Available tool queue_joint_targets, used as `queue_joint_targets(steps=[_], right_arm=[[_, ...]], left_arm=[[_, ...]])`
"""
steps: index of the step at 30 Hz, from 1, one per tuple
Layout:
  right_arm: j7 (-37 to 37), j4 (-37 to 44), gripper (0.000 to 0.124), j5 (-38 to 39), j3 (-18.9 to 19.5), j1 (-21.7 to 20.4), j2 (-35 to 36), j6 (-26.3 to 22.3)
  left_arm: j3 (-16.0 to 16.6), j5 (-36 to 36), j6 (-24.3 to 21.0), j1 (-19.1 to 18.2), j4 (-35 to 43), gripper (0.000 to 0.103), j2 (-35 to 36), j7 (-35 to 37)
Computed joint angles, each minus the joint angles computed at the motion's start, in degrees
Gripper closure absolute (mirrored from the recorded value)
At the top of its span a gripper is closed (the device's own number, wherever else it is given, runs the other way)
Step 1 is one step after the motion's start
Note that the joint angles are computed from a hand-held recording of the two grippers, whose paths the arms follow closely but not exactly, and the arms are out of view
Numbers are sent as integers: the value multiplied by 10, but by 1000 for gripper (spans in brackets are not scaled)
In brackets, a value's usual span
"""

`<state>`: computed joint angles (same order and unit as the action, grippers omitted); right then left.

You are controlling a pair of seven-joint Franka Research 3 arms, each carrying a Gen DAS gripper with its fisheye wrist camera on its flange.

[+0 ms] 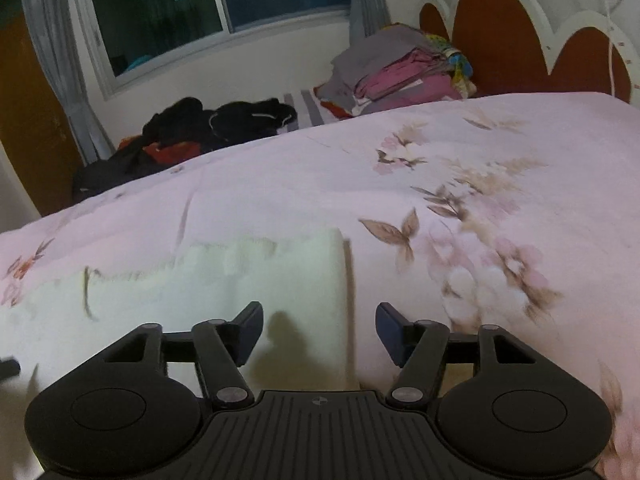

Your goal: Fold small clothes

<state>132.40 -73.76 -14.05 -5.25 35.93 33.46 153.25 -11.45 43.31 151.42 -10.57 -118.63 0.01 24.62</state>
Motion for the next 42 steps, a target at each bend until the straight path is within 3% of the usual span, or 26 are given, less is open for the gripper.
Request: queue_joint_targets(steps=[2, 5, 7, 10, 14, 17, 19, 23, 25, 27, 28, 30, 31, 32, 39, 42], right_arm=[[-15, 55, 69, 10, 6, -8, 34, -31], [-47, 114, 95, 23, 13, -13, 71, -64], [-57, 127, 98, 9, 0, -5, 80, -80], [-32, 111, 98, -16, -25, 6, 74, -83], [-43, 117, 98, -28, -19, 6, 70, -101], [-32, 47, 98, -44, -15, 12, 21, -22], [-57, 32, 98, -26, 11, 6, 5, -4], [-134, 55, 97, 16, 52, 7, 17, -32], [-134, 76, 97, 13, 40, 27, 34, -58], [-118, 84, 91, 10, 29, 40, 45, -72], [-107, 81, 82, 2, 21, 48, 47, -66], [-94, 95, 56, -16, 6, 61, 56, -80], [-92, 118, 25, -22, 3, 66, 69, -108], [-99, 135, 21, -24, 5, 68, 77, -137], [-100, 155, 21, -4, 22, 51, 91, -148], [-79, 150, 21, -16, 12, 63, 84, -160]], left_arm=[[0, 10, -2, 0, 2, 44, 5, -6], [1, 15, -5, -2, 3, 43, 8, -5], [2, 15, -5, -2, 2, 42, 8, -7], [2, 10, -7, -3, 2, 42, 7, -2], [1, 2, -18, -4, 8, 42, 9, 8], [0, -27, -23, -4, 8, 42, 3, 21], [0, -41, -24, -4, 7, 41, -2, 28], [-3, -56, -28, -5, 4, 34, -10, 33], [-6, -55, -33, -5, 4, 34, -13, 34], [-7, -50, -40, -6, 4, 34, -14, 32], [-8, -52, -42, -6, 4, 34, -14, 32], [-8, -56, -46, -6, 5, 34, -14, 34], [-8, -57, -49, -7, 6, 34, -13, 35], [-8, -60, -50, -7, 7, 34, -12, 37], [-7, -71, -47, -6, 7, 33, -13, 44], [-7, -72, -46, -6, 7, 33, -12, 45]])
